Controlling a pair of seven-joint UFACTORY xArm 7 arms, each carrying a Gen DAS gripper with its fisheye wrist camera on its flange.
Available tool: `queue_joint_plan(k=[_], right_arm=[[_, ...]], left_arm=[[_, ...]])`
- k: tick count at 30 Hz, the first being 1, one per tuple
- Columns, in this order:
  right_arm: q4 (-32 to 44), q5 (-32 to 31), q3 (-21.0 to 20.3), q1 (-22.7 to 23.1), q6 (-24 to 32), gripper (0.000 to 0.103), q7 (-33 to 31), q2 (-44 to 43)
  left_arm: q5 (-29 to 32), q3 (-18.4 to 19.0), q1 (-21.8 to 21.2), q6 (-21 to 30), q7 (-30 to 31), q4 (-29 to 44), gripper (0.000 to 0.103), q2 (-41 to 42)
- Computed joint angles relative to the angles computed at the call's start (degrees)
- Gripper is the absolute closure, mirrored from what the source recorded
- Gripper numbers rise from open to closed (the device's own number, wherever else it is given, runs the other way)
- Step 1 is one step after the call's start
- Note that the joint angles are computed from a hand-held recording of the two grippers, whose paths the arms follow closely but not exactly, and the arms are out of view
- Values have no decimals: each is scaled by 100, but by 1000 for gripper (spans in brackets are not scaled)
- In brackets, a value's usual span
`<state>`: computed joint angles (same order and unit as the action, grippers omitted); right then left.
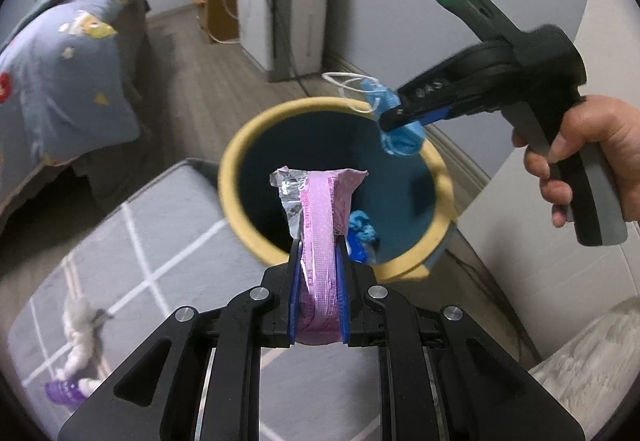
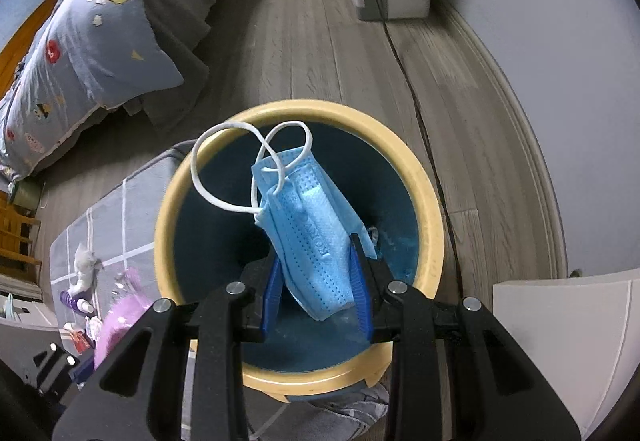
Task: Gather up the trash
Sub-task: 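Carry the mask and pink wrapper over the bin while opening both tools to release them, then move both tools back from the bin over the cushion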
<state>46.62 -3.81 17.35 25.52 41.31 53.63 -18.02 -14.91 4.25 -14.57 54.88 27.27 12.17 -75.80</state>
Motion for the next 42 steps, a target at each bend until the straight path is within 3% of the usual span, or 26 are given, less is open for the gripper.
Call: queue_joint_plan(k=[8, 14, 20, 22, 26, 28, 30, 31, 42], right_arm=[[-64, 18, -44, -46, -6, 73, 88, 24], [-71, 7, -53, -70, -52, 73, 97, 92], [22, -41, -51, -48, -4, 69, 102, 253], [18, -27, -64, -40, -16, 55, 114, 292], [9, -78, -58, -66, -62, 42, 264, 302], [38, -190, -23, -86, -43, 26, 370, 302], [46, -300, 4, -102, -51, 13, 475, 274], [37, -340, 10, -112, -67, 5, 528, 249], [75, -696, 103, -238, 282, 6, 1178, 92]], left_arm=[[8, -292, -273, -858, -18, 132, 87, 1117], [-61, -197, -351, -1816, -111, 398, 87, 2144], [16, -163, -455, -2208, -29, 426, 82, 2589], [24, -113, -460, -2240, 20, 378, 74, 2589], [-32, 39, -456, -2322, 130, 312, 50, 2551], [-42, 54, -404, -2339, 132, 286, 37, 2519], [-44, -37, -319, -2429, 12, 212, 10, 2383], [-29, -59, -276, -2526, -31, 145, 7, 2289], [212, 45, 2, -2183, -237, -18, 5, 1744]])
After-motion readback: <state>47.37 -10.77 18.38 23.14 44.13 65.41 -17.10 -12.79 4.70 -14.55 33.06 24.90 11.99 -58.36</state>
